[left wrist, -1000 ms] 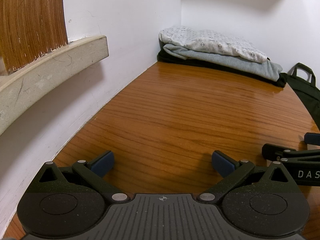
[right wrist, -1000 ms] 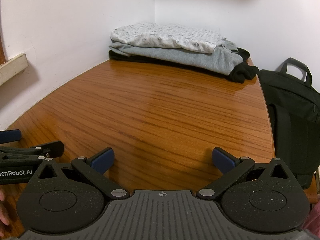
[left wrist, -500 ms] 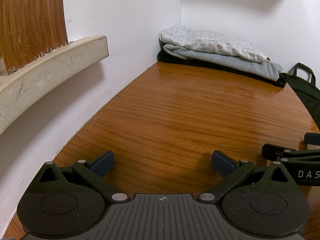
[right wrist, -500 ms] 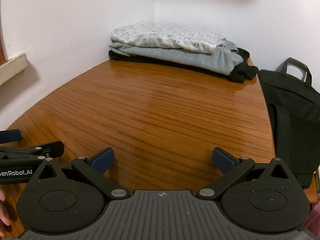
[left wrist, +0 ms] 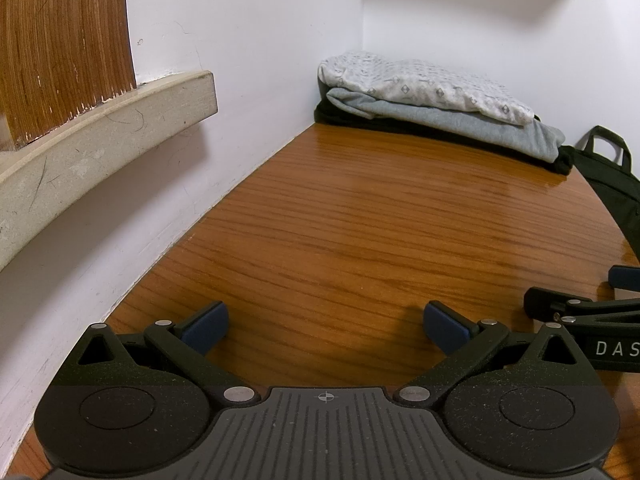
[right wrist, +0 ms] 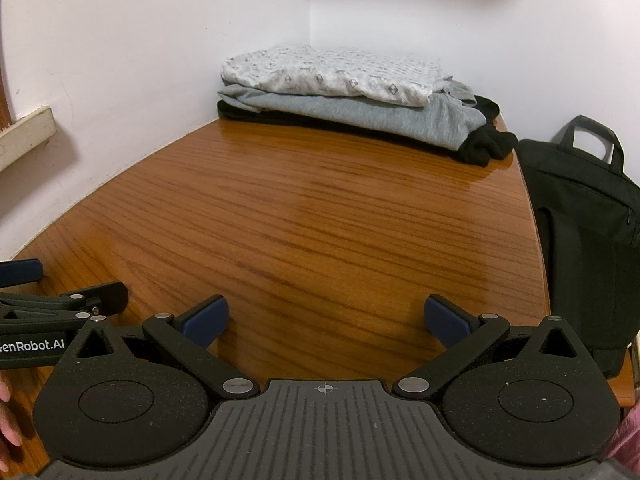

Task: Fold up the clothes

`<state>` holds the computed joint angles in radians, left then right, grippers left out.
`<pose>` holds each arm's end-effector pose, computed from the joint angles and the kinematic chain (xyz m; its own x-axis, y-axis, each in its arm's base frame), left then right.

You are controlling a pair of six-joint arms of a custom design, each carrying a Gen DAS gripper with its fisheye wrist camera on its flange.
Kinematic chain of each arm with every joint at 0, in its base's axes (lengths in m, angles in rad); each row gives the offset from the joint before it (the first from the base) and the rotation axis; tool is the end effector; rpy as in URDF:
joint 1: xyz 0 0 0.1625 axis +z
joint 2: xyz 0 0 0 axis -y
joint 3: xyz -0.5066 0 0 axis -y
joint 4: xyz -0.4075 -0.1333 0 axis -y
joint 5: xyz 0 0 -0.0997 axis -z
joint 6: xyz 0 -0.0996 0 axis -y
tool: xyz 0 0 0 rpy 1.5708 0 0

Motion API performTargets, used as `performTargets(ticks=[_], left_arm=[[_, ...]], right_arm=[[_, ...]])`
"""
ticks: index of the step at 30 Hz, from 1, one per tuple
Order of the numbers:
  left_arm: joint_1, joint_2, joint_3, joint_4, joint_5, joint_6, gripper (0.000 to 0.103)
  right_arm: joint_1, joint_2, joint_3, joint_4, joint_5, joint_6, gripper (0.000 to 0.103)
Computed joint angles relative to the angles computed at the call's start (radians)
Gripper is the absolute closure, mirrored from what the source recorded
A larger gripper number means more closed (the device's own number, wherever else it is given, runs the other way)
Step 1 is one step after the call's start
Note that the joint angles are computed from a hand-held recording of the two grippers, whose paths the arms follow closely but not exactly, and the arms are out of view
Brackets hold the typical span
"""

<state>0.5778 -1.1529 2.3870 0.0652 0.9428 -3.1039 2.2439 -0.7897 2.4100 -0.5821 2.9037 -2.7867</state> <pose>-0.1179 -0.3058 0.1365 -0.5431 0.6112 -0.5757 0.8280 0.5035 -0.2467 0.1922 -0.1825 0.0444 -0.6479 0.4581 0.6086 -0.3327 0.5486 -0.7671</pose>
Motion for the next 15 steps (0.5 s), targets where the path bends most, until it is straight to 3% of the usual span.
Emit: performTargets(ticks=[15], left_arm=[[0.003,-0.002,-0.001,0.001,0.002,0.005,0.0]], right_arm=[[-0.002,0.0,0.002,-0.013,-0.001,-0.011,0.0]])
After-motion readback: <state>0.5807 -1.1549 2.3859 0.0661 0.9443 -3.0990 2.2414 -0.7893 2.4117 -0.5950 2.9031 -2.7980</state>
